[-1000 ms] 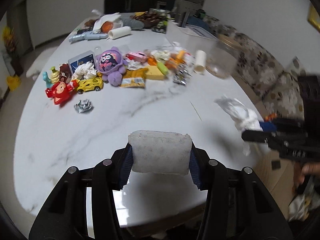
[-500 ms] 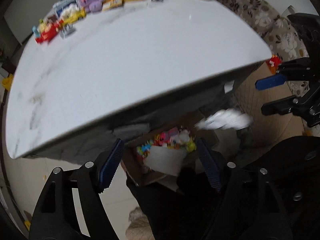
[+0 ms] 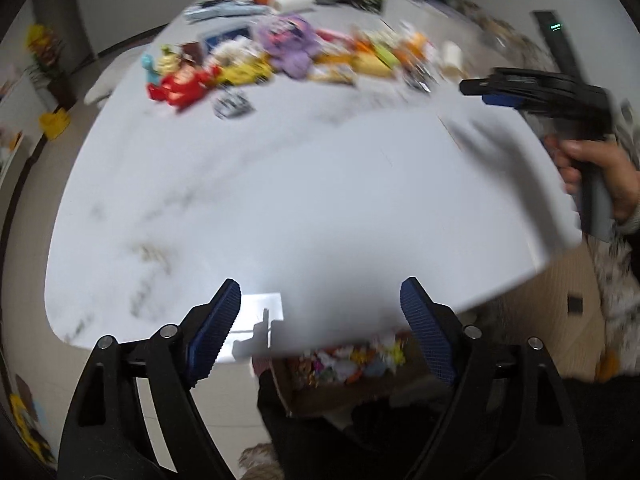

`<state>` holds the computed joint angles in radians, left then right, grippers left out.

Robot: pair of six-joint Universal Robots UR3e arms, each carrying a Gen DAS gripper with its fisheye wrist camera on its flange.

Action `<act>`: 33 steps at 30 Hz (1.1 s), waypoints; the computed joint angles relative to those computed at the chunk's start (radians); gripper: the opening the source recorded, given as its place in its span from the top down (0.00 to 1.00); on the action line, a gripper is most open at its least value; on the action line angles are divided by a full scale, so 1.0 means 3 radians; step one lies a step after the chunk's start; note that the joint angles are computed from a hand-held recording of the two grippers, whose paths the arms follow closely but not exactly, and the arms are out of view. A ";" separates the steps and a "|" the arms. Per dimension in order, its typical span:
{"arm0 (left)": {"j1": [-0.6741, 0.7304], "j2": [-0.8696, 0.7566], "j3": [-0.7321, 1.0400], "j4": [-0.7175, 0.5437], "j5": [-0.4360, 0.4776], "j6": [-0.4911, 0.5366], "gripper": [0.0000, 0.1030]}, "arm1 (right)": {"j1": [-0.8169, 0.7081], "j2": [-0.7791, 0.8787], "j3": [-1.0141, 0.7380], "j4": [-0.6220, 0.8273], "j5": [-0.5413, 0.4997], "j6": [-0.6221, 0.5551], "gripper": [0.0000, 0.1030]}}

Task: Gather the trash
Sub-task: 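Grasp the silver race car with the right tool while the left tool grasps the crumpled foil wrapper, then carry both items over the cardboard box and open both tools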

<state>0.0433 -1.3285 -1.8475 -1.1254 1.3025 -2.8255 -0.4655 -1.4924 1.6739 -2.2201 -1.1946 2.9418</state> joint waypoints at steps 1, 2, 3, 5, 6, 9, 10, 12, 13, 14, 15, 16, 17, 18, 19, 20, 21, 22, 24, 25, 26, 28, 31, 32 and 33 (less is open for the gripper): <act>0.0049 -0.0092 0.0084 0.0003 -0.0043 -0.0014 0.22 | 0.0124 0.0342 -0.0283 -0.0135 -0.0153 0.0270 0.44; 0.0058 -0.0177 0.0160 0.0024 -0.0050 -0.0029 0.22 | 0.0224 0.0618 -0.0549 -0.0156 -0.0294 0.0465 0.43; 0.0086 -0.0246 0.0208 0.0066 -0.0050 -0.0012 0.22 | 0.0238 0.0758 -0.0679 -0.0147 -0.0357 0.0546 0.44; 0.0116 -0.0441 0.0356 0.0175 -0.0031 0.0035 0.22 | 0.0393 0.1183 -0.1124 -0.0089 -0.0599 0.0840 0.43; 0.0123 -0.0526 0.0415 0.0218 -0.0019 0.0058 0.22 | 0.0450 0.1340 -0.1315 -0.0028 -0.0699 0.0907 0.43; 0.0153 -0.0890 0.0675 0.0335 0.0028 0.0083 0.22 | 0.0746 0.1757 -0.1837 0.0110 -0.1250 0.0952 0.45; 0.0162 -0.0998 0.0747 0.0371 0.0039 0.0066 0.22 | 0.0781 0.1778 -0.1882 0.0118 -0.1310 0.0893 0.55; 0.0168 -0.1271 0.0926 0.0502 0.0071 -0.0019 0.22 | 0.0816 0.1750 -0.1862 0.0126 -0.1311 0.0871 0.66; 0.0129 -0.1472 0.1074 0.0602 0.0160 -0.0122 0.22 | 0.0822 0.1701 -0.1795 0.0105 -0.1297 0.0835 0.68; 0.0099 -0.1631 0.1208 0.0655 0.0218 -0.0191 0.22 | 0.0823 0.1599 -0.1627 0.0029 -0.1269 0.0761 0.69; 0.0063 -0.1802 0.1365 0.0694 0.0269 -0.0259 0.22 | 0.0808 0.1493 -0.1446 -0.0049 -0.1226 0.0697 0.69; 0.0022 -0.1962 0.1519 0.0734 0.0322 -0.0330 0.22 | 0.0790 0.1399 -0.1316 -0.0084 -0.1171 0.0651 0.70; -0.0035 -0.2174 0.1745 0.0774 0.0376 -0.0399 0.22 | 0.0764 0.1261 -0.1126 -0.0116 -0.1103 0.0585 0.70; -0.0094 -0.2366 0.1958 0.0805 0.0438 -0.0445 0.22 | 0.0742 0.1127 -0.0949 -0.0138 -0.1051 0.0527 0.70; -0.0138 -0.2510 0.2125 0.0816 0.0497 -0.0470 0.22 | 0.0752 0.1025 -0.0813 -0.0152 -0.1016 0.0518 0.70; -0.0211 -0.2727 0.2390 0.0803 0.0590 -0.0509 0.22 | 0.0742 0.0892 -0.0652 -0.0155 -0.0954 0.0490 0.71; -0.0254 -0.2874 0.2576 0.0764 0.0632 -0.0521 0.24 | 0.0737 0.0786 -0.0525 -0.0150 -0.0896 0.0457 0.71; -0.0289 -0.3035 0.2785 0.0697 0.0645 -0.0525 0.40 | 0.0719 0.0623 -0.0339 -0.0139 -0.0827 0.0398 0.71; -0.0324 -0.3191 0.2934 0.0723 0.0605 -0.0519 0.65 | 0.0666 0.0364 -0.0067 -0.0080 -0.0688 0.0326 0.71; -0.0329 -0.3194 0.2964 0.0674 0.0574 -0.0497 0.69 | 0.0652 0.0272 0.0020 -0.0049 -0.0651 0.0289 0.71; -0.0307 -0.3136 0.2905 0.0667 0.0486 -0.0485 0.71 | 0.0634 0.0164 0.0115 -0.0026 -0.0613 0.0243 0.71; -0.0221 -0.2905 0.2663 0.0591 0.0228 -0.0488 0.72 | 0.0547 -0.0128 0.0335 0.0050 -0.0453 0.0121 0.71; -0.0106 -0.2336 0.2021 0.0654 -0.0014 -0.0460 0.72 | 0.0403 -0.0535 0.0493 0.0288 -0.0232 -0.0140 0.71; -0.0059 -0.2052 0.1732 0.0677 -0.0097 -0.0424 0.72 | 0.0356 -0.0685 0.0549 0.0381 -0.0159 -0.0220 0.71; -0.0021 -0.1850 0.1545 0.0668 -0.0159 -0.0388 0.72 | 0.0308 -0.0794 0.0558 0.0499 -0.0089 -0.0318 0.71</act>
<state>0.0370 -1.8834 -1.3840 -0.9250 1.2548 -2.9420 -0.3732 -1.7304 1.8412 -2.0704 -1.2213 2.8463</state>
